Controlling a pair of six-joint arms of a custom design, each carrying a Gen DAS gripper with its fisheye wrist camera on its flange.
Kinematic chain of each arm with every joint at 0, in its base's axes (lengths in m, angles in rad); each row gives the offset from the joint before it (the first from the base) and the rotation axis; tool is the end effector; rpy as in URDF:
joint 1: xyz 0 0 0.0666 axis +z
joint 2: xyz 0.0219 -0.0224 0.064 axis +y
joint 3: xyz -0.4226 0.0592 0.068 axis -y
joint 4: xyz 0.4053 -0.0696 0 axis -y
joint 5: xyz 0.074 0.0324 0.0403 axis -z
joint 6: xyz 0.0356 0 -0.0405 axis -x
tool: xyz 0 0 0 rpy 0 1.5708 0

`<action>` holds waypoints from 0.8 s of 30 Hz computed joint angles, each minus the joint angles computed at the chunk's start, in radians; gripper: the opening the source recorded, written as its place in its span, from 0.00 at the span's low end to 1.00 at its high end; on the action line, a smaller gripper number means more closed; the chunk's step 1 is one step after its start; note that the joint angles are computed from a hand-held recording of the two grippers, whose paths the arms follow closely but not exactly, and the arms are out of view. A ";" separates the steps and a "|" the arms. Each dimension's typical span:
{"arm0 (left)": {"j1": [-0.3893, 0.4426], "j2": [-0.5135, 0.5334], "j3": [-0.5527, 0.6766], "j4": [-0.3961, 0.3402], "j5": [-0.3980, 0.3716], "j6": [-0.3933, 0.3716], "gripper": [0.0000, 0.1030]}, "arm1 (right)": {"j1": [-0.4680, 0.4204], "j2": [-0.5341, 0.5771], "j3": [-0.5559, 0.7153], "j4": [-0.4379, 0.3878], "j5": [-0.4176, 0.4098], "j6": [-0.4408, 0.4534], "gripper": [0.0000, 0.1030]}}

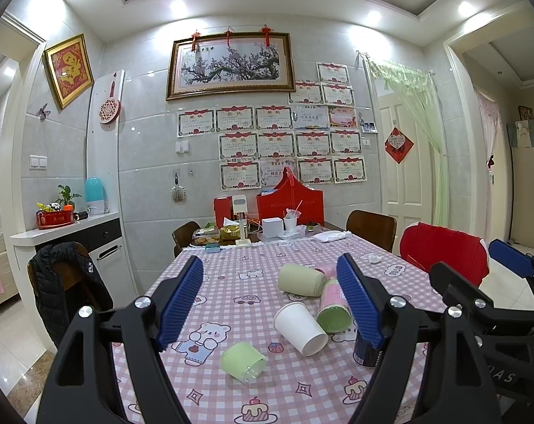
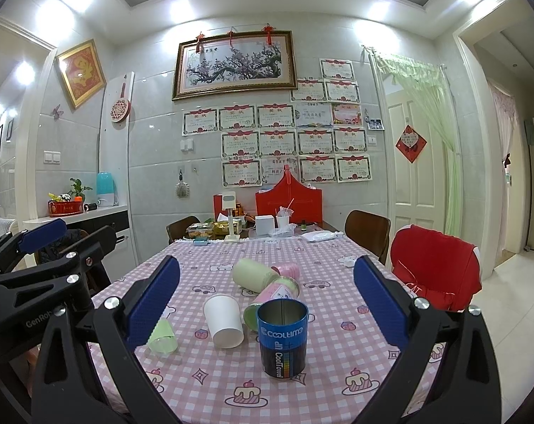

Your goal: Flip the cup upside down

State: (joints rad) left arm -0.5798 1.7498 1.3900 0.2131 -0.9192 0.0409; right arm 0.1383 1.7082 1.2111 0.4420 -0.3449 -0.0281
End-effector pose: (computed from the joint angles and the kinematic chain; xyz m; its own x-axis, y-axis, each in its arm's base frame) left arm 0.5490 -0.3262 0.3775 -0.1089 0.0416 -0.9932 -0.3305 0.9408 0.0757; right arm 0.6033 0.0957 0.3405 -0.0676 0.0173 -0.9976 -0.4624 0.8854 0.0467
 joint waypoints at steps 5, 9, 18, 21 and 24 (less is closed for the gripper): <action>0.000 -0.001 0.002 -0.003 0.000 0.001 0.75 | 0.000 0.000 0.001 -0.001 0.000 0.000 0.92; 0.000 0.000 0.002 -0.006 0.000 0.003 0.75 | 0.000 -0.001 -0.001 -0.001 0.001 0.001 0.92; 0.002 0.004 0.002 -0.007 0.003 0.004 0.75 | -0.001 0.000 0.004 -0.006 -0.001 0.000 0.92; 0.001 0.004 0.000 -0.006 0.002 0.004 0.75 | -0.001 0.000 0.004 -0.007 -0.002 0.000 0.92; 0.002 0.005 0.003 -0.008 0.002 0.005 0.75 | -0.002 0.000 0.005 -0.007 -0.002 0.000 0.92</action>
